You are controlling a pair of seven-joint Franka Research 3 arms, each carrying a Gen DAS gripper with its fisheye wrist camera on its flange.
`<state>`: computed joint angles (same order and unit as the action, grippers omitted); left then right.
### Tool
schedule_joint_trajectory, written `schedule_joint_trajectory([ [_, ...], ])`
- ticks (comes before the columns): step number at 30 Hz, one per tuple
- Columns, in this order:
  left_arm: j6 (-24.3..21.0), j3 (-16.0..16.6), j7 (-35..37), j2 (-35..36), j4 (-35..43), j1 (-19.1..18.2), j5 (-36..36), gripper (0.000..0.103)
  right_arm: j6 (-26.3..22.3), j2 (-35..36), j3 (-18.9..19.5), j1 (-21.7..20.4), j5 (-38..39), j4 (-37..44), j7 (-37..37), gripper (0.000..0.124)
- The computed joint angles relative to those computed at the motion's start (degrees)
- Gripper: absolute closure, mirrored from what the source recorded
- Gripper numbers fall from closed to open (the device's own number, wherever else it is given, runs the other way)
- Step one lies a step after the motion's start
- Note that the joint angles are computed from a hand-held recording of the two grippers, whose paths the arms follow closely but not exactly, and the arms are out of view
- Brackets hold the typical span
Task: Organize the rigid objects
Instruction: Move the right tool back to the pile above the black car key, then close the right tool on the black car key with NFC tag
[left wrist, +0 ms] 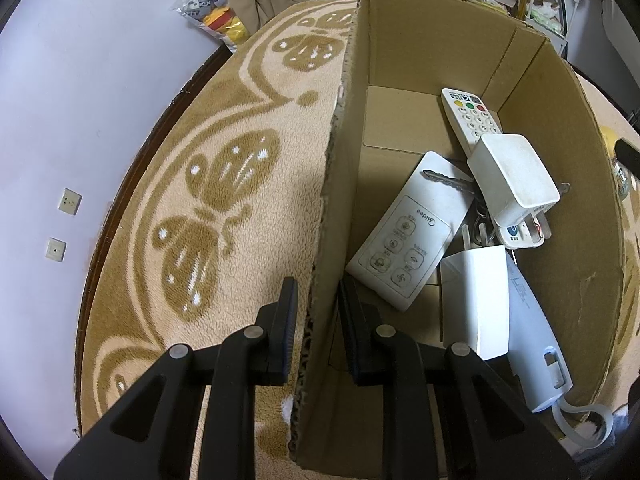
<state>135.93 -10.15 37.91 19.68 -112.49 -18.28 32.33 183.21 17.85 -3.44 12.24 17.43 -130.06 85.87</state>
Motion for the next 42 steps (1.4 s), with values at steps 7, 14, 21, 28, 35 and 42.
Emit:
schedule_joint_trajectory([
  [7,-0.1,0.0,-0.1,0.2,0.1,-0.1,0.1,0.082,-1.6,2.6,-5.3,4.3,-1.3,0.7,2.8,0.024],
  [14,-0.2,0.0,-0.2,0.2,0.2,-0.2,0.1,0.082,-3.8,4.4,-1.1,-0.4,-1.4,1.9,1.8,0.047],
  [21,-0.2,0.0,-0.2,0.2,0.2,-0.2,0.1,0.082,-4.7,5.0,-5.4,3.9,-4.4,2.0,3.2,0.048],
  [28,-0.1,0.0,-0.2,0.1,0.1,-0.2,0.0,0.082,-1.4,4.2,-5.6,4.5,-5.0,-0.4,3.9,0.067],
  [35,-0.1,0.0,-0.3,0.2,0.1,-0.3,0.1,0.082,2.6,2.8,-1.2,1.0,-1.5,-3.1,1.1,0.068],
  [42,0.0,-0.1,-0.2,0.2,0.1,-0.2,-0.1,0.082,4.1,0.6,10.0,-9.7,0.9,-5.0,-1.6,0.068],
])
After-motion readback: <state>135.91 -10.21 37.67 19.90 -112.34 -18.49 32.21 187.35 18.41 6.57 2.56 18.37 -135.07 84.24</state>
